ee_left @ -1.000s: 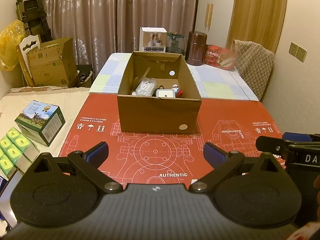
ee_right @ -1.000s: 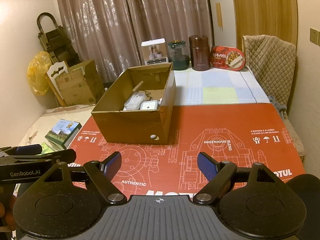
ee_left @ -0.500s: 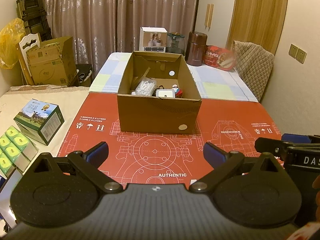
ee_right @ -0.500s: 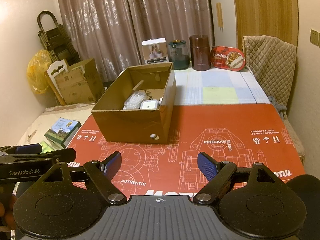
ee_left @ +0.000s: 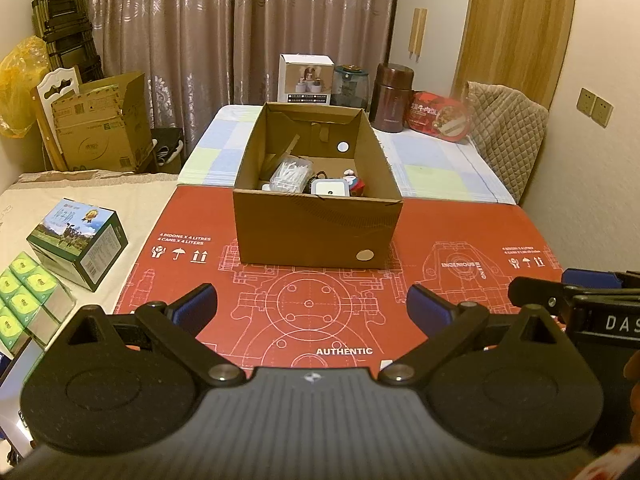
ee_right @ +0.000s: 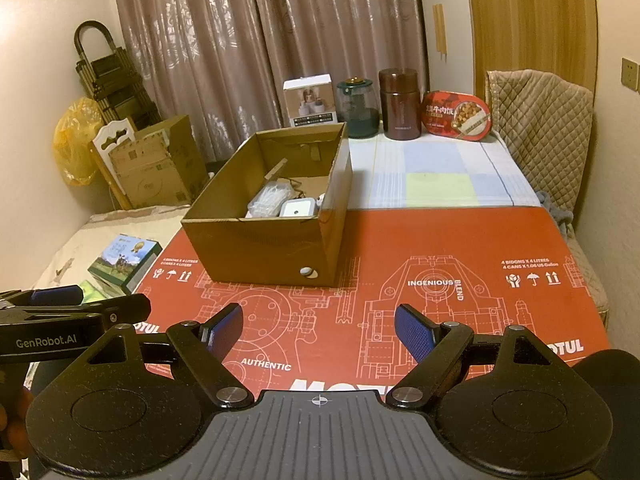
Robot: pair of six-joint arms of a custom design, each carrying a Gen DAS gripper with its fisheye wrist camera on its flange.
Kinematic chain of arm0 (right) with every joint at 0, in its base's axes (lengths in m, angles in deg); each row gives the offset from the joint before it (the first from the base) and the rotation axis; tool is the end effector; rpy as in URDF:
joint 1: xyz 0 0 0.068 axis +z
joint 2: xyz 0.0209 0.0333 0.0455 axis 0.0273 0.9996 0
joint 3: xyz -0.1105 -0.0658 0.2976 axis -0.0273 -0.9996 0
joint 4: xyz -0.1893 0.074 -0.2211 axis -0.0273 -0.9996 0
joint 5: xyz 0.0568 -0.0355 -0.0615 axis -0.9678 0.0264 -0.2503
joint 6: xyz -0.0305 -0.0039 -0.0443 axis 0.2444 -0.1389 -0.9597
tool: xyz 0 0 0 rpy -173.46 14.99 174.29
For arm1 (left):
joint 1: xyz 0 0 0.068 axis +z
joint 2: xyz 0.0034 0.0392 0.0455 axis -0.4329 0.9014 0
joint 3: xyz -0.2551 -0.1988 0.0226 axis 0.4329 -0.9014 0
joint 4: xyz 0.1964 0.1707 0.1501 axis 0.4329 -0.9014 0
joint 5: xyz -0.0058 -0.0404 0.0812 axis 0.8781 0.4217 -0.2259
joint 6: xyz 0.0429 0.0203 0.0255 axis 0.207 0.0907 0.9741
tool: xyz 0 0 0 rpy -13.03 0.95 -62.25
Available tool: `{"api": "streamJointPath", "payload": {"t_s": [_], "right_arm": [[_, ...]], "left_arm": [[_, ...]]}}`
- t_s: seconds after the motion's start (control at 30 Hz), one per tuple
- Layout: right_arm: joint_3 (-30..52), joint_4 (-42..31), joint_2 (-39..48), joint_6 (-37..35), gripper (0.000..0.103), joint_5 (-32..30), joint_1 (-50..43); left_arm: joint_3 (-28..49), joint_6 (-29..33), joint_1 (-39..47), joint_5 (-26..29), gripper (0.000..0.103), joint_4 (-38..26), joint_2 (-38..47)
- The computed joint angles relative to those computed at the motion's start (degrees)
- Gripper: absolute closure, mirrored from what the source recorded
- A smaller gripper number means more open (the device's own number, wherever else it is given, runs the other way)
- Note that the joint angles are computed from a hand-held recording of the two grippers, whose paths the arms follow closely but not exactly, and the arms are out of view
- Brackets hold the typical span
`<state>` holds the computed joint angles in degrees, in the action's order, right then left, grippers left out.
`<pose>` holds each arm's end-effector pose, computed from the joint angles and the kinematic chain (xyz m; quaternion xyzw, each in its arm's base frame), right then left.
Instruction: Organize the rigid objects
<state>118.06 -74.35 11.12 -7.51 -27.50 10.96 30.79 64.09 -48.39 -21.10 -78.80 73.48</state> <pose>0.3105 0.0636 0.2348 -0.1698 0.8896 0.1786 0.3847 0.2949 -0.1099 0.2879 -0.0765 0.9068 0.0023 0.4145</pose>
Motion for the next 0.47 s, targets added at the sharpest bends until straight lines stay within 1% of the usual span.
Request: {"api": "streamJointPath", "payload": {"t_s": [0.23,0.47], "right_arm": [[0.0,0.1,0.2,-0.1,0.023,-0.1,-0.2],[0.1,0.4,0.5,-0.4,0.023,-0.1,-0.4]], "left_arm": [[0.4,0.0,0.2,0.7,0.003,0.3,0.6],[-0.4,-0.2,0.8,1.2,0.003,2.1,0.1]]}}
